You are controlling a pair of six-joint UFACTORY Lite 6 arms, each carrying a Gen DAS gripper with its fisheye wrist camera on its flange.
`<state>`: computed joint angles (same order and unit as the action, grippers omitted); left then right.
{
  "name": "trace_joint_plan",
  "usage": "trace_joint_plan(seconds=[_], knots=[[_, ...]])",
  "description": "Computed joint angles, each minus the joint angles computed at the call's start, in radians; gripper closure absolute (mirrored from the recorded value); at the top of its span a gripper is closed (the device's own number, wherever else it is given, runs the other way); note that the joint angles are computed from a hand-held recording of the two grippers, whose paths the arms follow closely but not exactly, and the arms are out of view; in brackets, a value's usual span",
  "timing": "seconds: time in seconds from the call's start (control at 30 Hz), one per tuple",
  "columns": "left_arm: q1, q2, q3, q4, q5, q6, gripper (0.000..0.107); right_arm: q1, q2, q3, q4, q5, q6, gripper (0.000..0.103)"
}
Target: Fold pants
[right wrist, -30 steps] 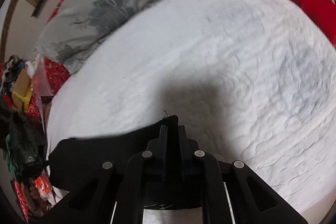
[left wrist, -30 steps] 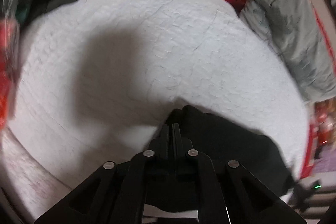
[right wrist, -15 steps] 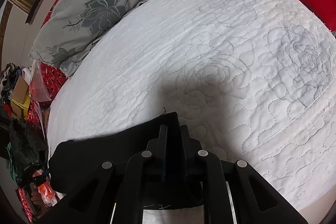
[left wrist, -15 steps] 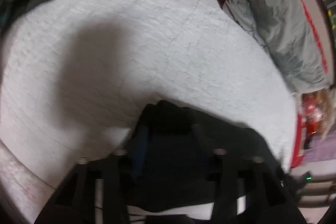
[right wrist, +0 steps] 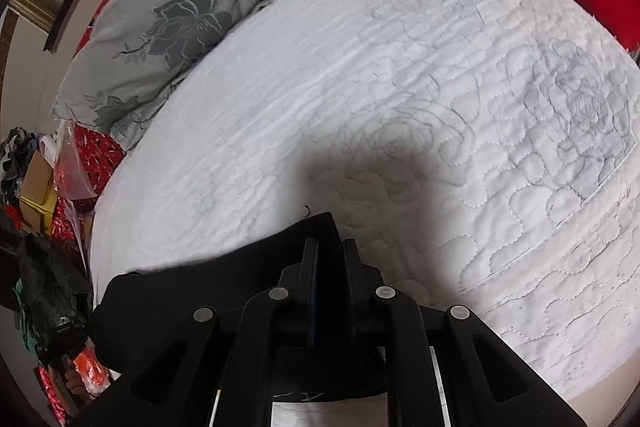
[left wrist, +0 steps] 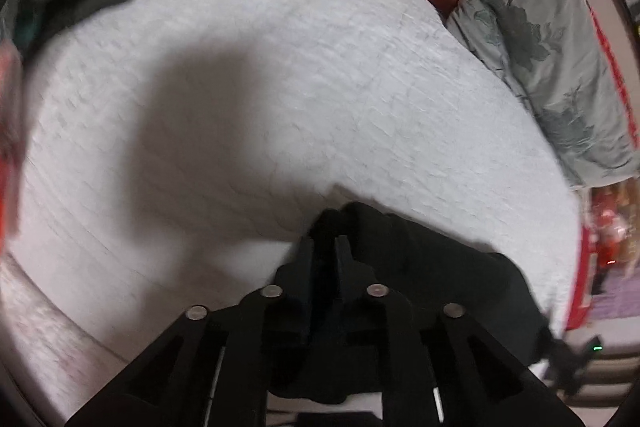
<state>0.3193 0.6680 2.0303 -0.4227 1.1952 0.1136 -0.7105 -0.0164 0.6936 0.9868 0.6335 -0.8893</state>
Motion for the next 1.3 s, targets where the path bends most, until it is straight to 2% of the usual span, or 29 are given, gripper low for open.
trace_joint_plan(seconds=[0.03,0.07,0.1,0.33,0.5,0.57,0.63,0.67,0.73,0.83,0.93,1.03,1.07,1.1,1.17,1.2,1.3], knots=[[0.015,0.023,0.025,-0.034,0.030,0.005,0.072,-0.002,0.001,0.000,0.001,0.005,0.000,0.086],[0.023,0.047,0.053,-0.048,0.050,0.007,0.054,-0.004,0.003,0.004,-0.004,0.008,0.004,0.086],[0.032,0.059,0.066,-0.061,0.058,0.009,0.048,-0.005,0.000,0.003,-0.007,0.010,0.004,0.086],[0.037,0.205,0.237,-0.109,0.169,0.103,0.041,-0.019,-0.011,-0.011,-0.006,0.022,0.009,0.086],[0.048,0.151,0.203,-0.122,0.083,0.128,0.041,-0.017,-0.045,-0.029,-0.026,0.026,0.031,0.086],[0.079,0.115,0.159,-0.187,0.089,0.158,0.040,-0.020,-0.050,-0.032,-0.034,0.030,0.036,0.086],[0.091,0.108,0.146,-0.231,0.119,0.202,0.032,-0.019,-0.051,-0.032,-0.040,0.028,0.045,0.086],[0.079,0.106,0.143,-0.206,0.131,0.211,0.027,-0.017,-0.051,-0.031,-0.043,0.027,0.049,0.086],[0.047,0.109,0.140,-0.132,0.121,0.215,0.027,-0.010,-0.051,-0.032,-0.047,0.018,0.061,0.086],[0.022,0.131,0.141,-0.109,0.140,0.242,0.029,0.003,-0.044,-0.023,-0.052,0.009,0.081,0.086],[0.006,0.132,0.132,-0.117,0.157,0.278,0.041,0.002,-0.047,-0.024,-0.062,0.012,0.084,0.086],[-0.042,0.193,0.227,0.002,0.137,0.228,0.067,0.007,-0.047,-0.022,-0.072,0.011,0.089,0.086],[-0.054,0.231,0.279,0.047,0.143,0.189,0.086,0.011,-0.046,-0.021,-0.075,0.008,0.091,0.086],[-0.059,0.284,0.350,0.072,0.166,0.145,0.098,0.013,-0.046,-0.022,-0.076,0.005,0.090,0.086],[-0.051,0.323,0.401,0.071,0.175,0.093,0.102,0.024,-0.042,-0.021,-0.082,-0.006,0.086,0.087],[-0.041,0.316,0.399,0.067,0.169,0.080,0.102,0.028,-0.044,-0.019,-0.089,-0.010,0.090,0.090],[-0.023,0.214,0.276,0.076,0.059,0.122,0.102,-0.001,-0.087,-0.027,-0.051,0.032,0.058,0.095]])
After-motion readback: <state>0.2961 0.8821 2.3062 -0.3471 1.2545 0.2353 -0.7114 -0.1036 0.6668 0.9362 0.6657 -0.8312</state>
